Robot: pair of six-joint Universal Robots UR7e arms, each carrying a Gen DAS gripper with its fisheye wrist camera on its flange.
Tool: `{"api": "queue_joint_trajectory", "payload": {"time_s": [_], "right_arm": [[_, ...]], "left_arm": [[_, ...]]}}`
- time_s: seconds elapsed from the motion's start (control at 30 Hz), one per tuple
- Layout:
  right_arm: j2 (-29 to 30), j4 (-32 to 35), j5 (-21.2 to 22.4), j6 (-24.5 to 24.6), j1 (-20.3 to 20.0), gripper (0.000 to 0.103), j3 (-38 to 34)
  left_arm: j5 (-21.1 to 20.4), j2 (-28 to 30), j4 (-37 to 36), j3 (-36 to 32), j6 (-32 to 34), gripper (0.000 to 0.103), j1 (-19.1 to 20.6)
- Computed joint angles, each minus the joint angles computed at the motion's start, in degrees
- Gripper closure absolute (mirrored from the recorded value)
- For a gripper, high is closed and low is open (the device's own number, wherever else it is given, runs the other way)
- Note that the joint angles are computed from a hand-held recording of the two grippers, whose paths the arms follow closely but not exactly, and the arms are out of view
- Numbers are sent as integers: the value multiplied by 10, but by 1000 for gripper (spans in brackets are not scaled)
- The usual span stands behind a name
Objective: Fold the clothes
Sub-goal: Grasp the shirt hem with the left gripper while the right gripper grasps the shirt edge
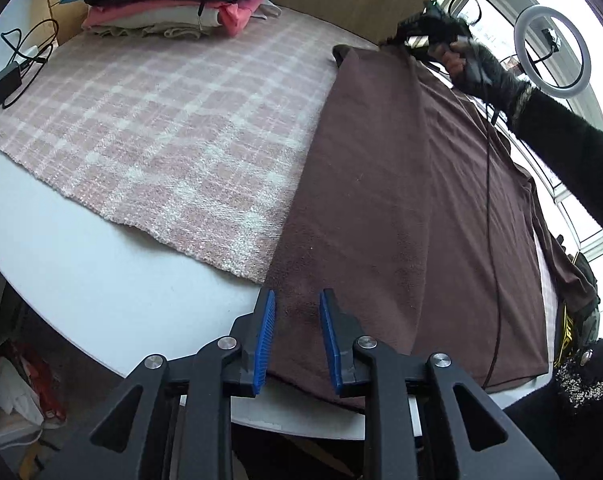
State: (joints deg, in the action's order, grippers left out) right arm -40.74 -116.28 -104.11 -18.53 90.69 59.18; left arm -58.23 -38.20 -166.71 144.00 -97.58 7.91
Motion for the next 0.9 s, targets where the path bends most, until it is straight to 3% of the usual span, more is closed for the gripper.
{"api": "queue_joint_trajectory", "payload": {"time_s": [0.07, 0.13, 0.17, 0.23, 0.27, 0.3, 0.37, 0.47, 0.63, 0.7, 0.83, 0.9], "right_arm": [[-5, 4, -23, -10, 3, 92, 9], [-22, 10, -37, 5, 11, 85, 19], [-34, -14, -43, -2, 16, 83, 36], [-78, -87, -57, -60, 36, 83, 105], [-93, -90, -54, -83, 43, 77, 124], [-101, -68, -47, -100, 50, 62, 134], [-108, -33, -55, -102, 67, 49, 158], [-97, -34, -100, -82, 93, 49, 196], [-68, -168, -214, -154, 129, 49, 268], [-61, -139, -232, -116, 129, 49, 257], [-87, -38, -145, 33, 111, 49, 221], [-88, -1, -138, 89, 108, 49, 207]], "left_arm": [[1, -9, 5, 4, -13, 80, -8], [4, -25, 56, 1, -36, 70, -23], [7, -32, 82, -1, -49, 65, -32], [11, -38, 95, 5, -64, 63, -45], [10, -39, 94, 6, -66, 63, -45], [9, -39, 95, 6, -67, 63, -43], [3, -32, 86, 2, -45, 63, -28], [1, -17, 83, -13, -2, 63, -15], [-12, 10, 58, -26, 33, 67, -4], [-10, 13, 70, -32, 30, 71, -3], [-3, 22, 86, -38, 24, 79, -11], [-1, 25, 77, -31, 20, 86, -18]]}}
